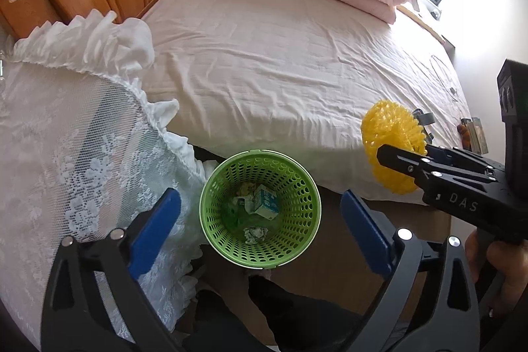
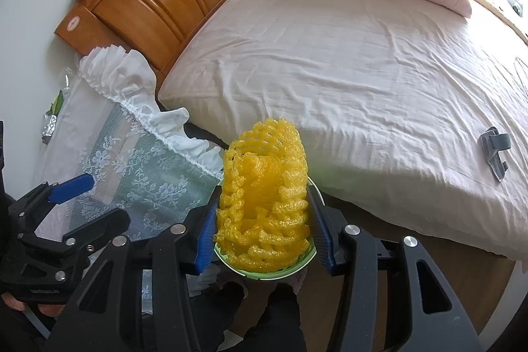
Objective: Collect trash
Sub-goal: 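Carry the green bag and yellow net to the green basket and release both, then move both tools back over the bed toward the blister pack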
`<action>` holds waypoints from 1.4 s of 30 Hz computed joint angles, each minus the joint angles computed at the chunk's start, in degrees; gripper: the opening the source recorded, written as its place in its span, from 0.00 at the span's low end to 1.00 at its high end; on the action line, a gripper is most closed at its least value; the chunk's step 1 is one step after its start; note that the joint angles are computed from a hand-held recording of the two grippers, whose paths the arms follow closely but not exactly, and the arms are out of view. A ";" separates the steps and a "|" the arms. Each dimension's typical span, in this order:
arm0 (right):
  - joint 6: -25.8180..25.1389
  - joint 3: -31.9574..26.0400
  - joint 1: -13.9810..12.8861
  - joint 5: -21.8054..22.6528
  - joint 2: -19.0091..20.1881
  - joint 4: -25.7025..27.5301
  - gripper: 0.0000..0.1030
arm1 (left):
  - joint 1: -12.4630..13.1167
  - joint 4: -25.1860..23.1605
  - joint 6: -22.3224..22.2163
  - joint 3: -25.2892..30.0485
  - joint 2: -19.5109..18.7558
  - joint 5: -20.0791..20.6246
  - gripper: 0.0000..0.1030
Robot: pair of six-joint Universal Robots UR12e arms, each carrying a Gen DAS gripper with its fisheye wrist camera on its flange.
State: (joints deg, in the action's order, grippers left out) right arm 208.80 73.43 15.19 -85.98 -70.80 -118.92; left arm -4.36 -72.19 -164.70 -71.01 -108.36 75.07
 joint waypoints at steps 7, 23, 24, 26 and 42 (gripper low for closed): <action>-0.33 -1.13 0.59 1.34 1.36 0.72 0.49 | 0.85 2.33 -0.98 -0.59 0.93 0.66 0.92; -2.56 -4.98 2.81 1.10 5.08 8.25 0.93 | 3.11 3.94 -3.16 -2.09 2.77 1.23 0.92; -2.59 -5.16 2.84 1.21 5.21 8.72 0.95 | 3.16 4.00 -3.17 -2.20 2.88 1.31 0.92; -2.25 -5.47 2.99 1.28 5.43 9.79 0.97 | 3.43 4.15 -3.18 -2.48 3.17 1.39 0.92; 2.10 -8.37 4.01 0.62 6.16 9.21 0.97 | 6.42 5.82 -4.53 -4.27 5.28 1.39 0.92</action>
State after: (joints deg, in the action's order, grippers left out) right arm 210.90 65.07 19.20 -85.36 -64.64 -109.72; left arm 2.06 -66.37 -169.23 -75.28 -103.08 76.46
